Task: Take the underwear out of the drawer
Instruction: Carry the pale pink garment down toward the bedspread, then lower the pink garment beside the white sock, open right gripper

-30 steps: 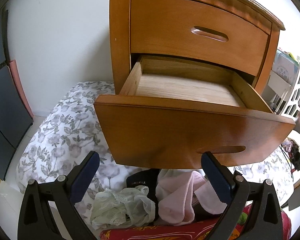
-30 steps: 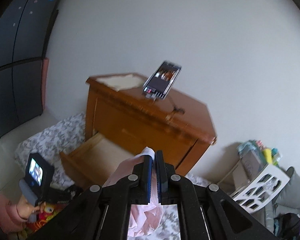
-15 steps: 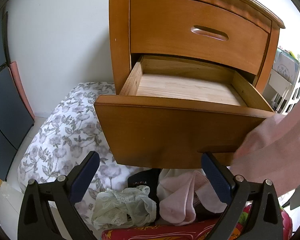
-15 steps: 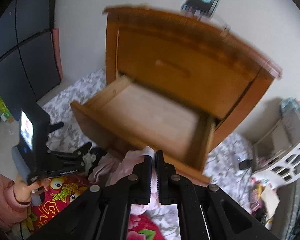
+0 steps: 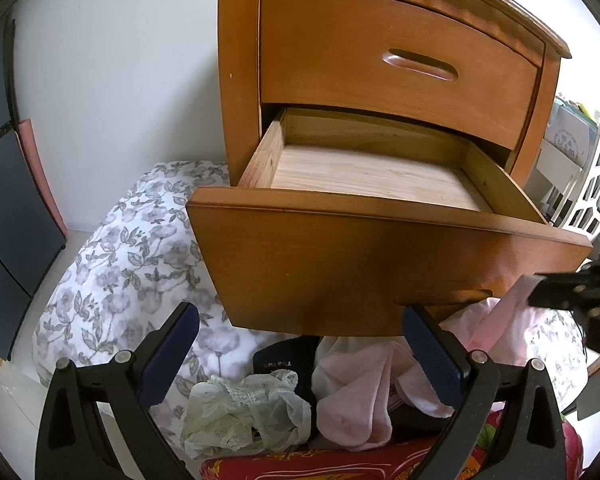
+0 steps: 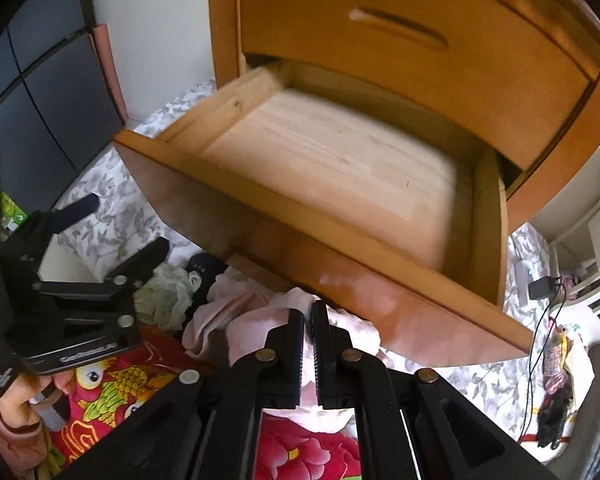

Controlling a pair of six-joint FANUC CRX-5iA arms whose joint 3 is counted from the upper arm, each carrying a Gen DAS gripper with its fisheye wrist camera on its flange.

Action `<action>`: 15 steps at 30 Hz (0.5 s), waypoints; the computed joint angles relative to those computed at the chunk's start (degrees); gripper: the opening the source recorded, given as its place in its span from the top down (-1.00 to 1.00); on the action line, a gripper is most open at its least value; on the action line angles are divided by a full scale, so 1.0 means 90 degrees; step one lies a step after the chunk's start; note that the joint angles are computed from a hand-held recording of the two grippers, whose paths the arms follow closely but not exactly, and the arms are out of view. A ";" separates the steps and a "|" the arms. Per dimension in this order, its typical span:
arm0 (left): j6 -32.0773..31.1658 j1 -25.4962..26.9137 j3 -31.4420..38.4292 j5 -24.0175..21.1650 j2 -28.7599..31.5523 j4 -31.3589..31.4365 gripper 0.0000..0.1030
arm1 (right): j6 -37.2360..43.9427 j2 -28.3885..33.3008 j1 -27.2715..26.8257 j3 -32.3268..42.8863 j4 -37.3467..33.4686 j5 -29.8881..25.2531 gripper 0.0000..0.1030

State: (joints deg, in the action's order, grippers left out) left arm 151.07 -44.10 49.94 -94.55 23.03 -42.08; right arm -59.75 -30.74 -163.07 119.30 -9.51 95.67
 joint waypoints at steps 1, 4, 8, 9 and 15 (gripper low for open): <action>0.0006 0.0001 -0.0001 0.0003 -0.0001 0.0000 -0.97 | -0.0035 -0.0032 0.0009 -0.0001 0.0024 0.0022 0.91; 0.0008 0.0006 -0.0009 0.0006 -0.0002 0.0005 -0.97 | -0.0118 -0.0041 0.0013 0.0180 0.0083 0.0009 0.91; -0.0005 0.0006 -0.0010 0.0000 -0.0002 0.0001 -0.97 | -0.0196 -0.0007 0.0005 0.0384 0.0216 0.0042 0.91; -0.0011 0.0006 -0.0010 -0.0005 0.0000 -0.0001 -0.97 | -0.0219 0.0014 -0.0007 0.0430 0.0233 0.0040 0.91; -0.0069 0.0016 0.0035 -0.0066 0.0038 0.0012 -0.97 | -0.0306 0.0081 -0.0133 0.0463 0.0100 0.0047 0.76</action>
